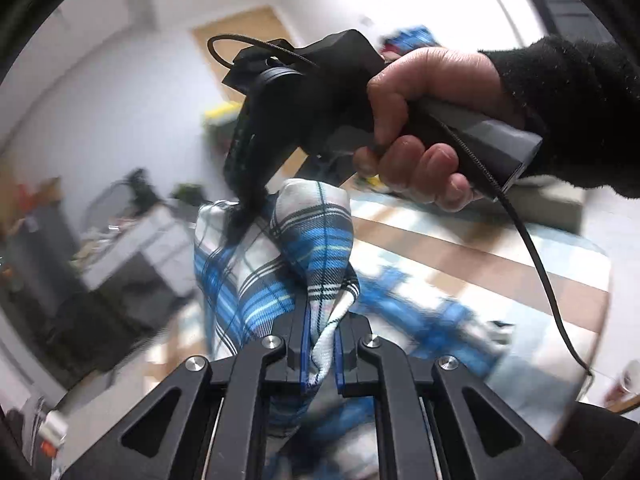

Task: Fold large clothes

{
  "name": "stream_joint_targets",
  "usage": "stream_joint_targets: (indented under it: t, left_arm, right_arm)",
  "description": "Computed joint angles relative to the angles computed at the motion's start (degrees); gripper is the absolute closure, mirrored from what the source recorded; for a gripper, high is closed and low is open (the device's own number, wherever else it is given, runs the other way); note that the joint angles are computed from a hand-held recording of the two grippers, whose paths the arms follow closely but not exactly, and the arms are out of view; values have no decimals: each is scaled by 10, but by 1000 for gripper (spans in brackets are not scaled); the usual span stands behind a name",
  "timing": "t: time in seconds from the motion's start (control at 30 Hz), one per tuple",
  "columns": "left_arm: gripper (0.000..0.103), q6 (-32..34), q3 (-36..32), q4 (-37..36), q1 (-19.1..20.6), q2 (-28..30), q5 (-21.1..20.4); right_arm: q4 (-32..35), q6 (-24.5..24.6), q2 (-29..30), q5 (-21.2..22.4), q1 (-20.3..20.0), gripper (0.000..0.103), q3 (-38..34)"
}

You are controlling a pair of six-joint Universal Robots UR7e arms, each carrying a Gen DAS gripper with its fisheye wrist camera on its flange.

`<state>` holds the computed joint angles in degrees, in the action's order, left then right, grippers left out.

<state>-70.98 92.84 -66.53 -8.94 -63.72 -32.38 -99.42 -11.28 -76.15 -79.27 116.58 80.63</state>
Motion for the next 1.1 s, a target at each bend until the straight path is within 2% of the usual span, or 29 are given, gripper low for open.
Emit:
stream_joint_targets:
  t: [0.07,0.1,0.2,0.23,0.3,0.33,0.4,0.43,0.5,0.53,0.57,0.6,0.63,0.7,0.8,0.83,0.9,0.97,1.03,1.1]
  left_arm:
    - [98,77,18,-107,16,16,-37]
    - [98,98,23,-133,22,20,-54]
    - [98,145,34,-195,37,36,-121]
    - [98,150,37,-198,40,40,-136]
    - [98,139,34,-178,38,41,-156]
    - [98,134,36,-180,36,32,-166]
    - [98,124,41,-195,31,11,-179]
    - [97,115,43,-198,28,-2,-182]
    - [88,68,44,-179,19,-26,-174]
    - [65,45,46,-168,16,-39,-167]
    - [37,21,47,-154,14,-48,-159]
    - [32,-26,43,-119,5,-52,-143]
    - [32,-58,44,-95,3,-61,-131]
    - [32,-113,47,-64,12,-82,-134]
    - [32,-144,91,-112,22,-122,-142]
    - [33,-133,99,-127,28,-127,-147]
    - [43,-108,124,-172,35,-139,-157]
    - [50,-73,154,-249,50,-146,-196]
    - [50,-60,161,-266,59,-140,-215]
    - [51,-64,170,-277,58,-137,-217]
  right_arm:
    - [-8,8,-25,-19,-44,93,37]
    - [-14,7,-32,-38,-64,93,55]
    - [-22,5,-38,-56,-109,93,88]
    - [-32,1,-41,-45,-123,92,104]
    - [-51,-6,-55,5,-152,91,136]
    - [-57,-10,-54,16,-157,91,140]
    - [-80,-19,-65,27,-163,83,159]
    - [-85,-23,-69,29,-165,82,165]
    - [-91,-35,-81,17,-160,80,173]
    - [-101,-44,-88,2,-154,78,178]
    - [-108,-49,-94,-16,-146,76,183]
    - [-109,-56,-98,-27,-142,76,184]
    - [-112,-64,-103,-34,-141,76,187]
    - [-117,-86,-128,-51,-146,76,207]
    - [-129,-125,-169,-89,-133,76,240]
    - [-139,-133,-183,-102,-130,76,254]
    - [-122,-131,-211,-80,-142,76,275]
    - [-120,-133,-235,-82,-151,76,302]
    - [-127,-142,-248,-99,-149,76,324]
    - [-129,-141,-252,-125,-137,78,331]
